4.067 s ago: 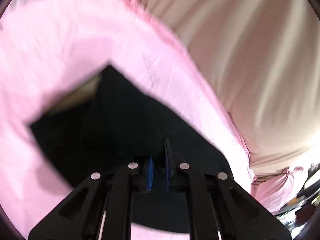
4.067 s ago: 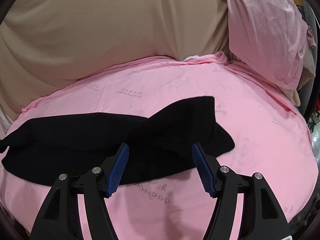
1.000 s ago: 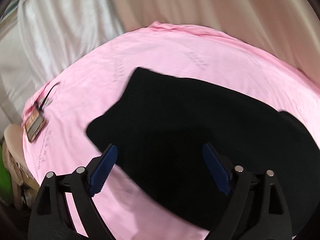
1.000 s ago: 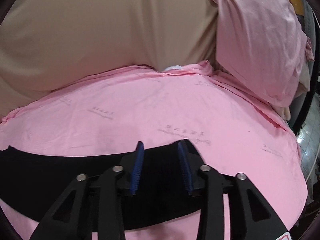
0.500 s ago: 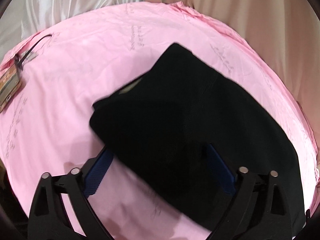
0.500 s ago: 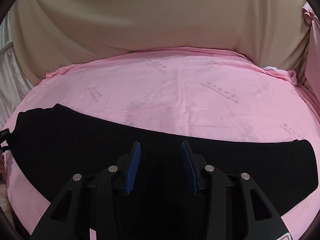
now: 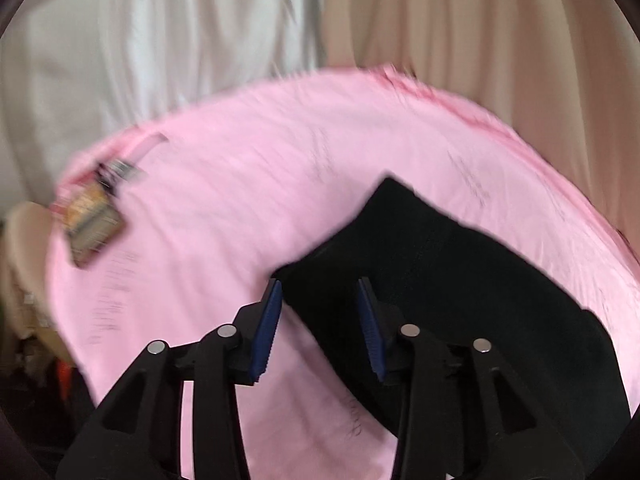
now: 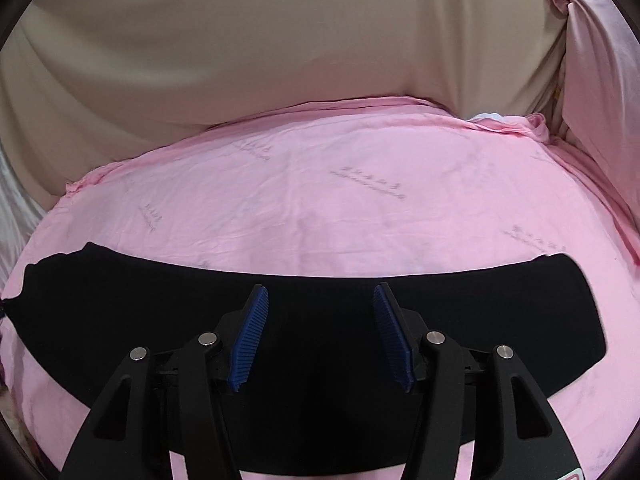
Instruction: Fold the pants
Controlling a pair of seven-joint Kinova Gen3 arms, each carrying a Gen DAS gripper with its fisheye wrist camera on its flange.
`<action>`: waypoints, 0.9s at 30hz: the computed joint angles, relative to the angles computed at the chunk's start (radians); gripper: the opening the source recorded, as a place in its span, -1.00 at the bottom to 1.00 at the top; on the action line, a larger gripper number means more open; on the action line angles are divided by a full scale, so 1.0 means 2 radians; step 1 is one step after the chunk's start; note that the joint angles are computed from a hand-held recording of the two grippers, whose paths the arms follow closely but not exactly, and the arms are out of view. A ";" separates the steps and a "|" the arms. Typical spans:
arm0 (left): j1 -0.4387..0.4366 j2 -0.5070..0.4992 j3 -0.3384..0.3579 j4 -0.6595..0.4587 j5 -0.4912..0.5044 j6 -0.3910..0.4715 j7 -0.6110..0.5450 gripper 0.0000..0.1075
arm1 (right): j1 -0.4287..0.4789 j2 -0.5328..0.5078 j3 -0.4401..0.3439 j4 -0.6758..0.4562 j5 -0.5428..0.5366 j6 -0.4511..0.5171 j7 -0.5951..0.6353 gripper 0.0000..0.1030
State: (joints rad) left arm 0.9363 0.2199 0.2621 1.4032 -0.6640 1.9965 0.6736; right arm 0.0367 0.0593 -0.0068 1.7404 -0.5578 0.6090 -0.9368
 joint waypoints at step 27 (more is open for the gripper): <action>-0.039 0.079 -0.064 -0.055 0.009 -0.083 -0.195 0.10 | -0.233 0.232 -0.090 -0.314 0.141 0.111 -0.060 -0.78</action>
State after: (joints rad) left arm 0.8579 0.3782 0.1344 1.2930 -0.6452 1.8315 0.2831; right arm -0.4295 0.5233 -0.1863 1.1115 -0.2757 0.8311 -1.0578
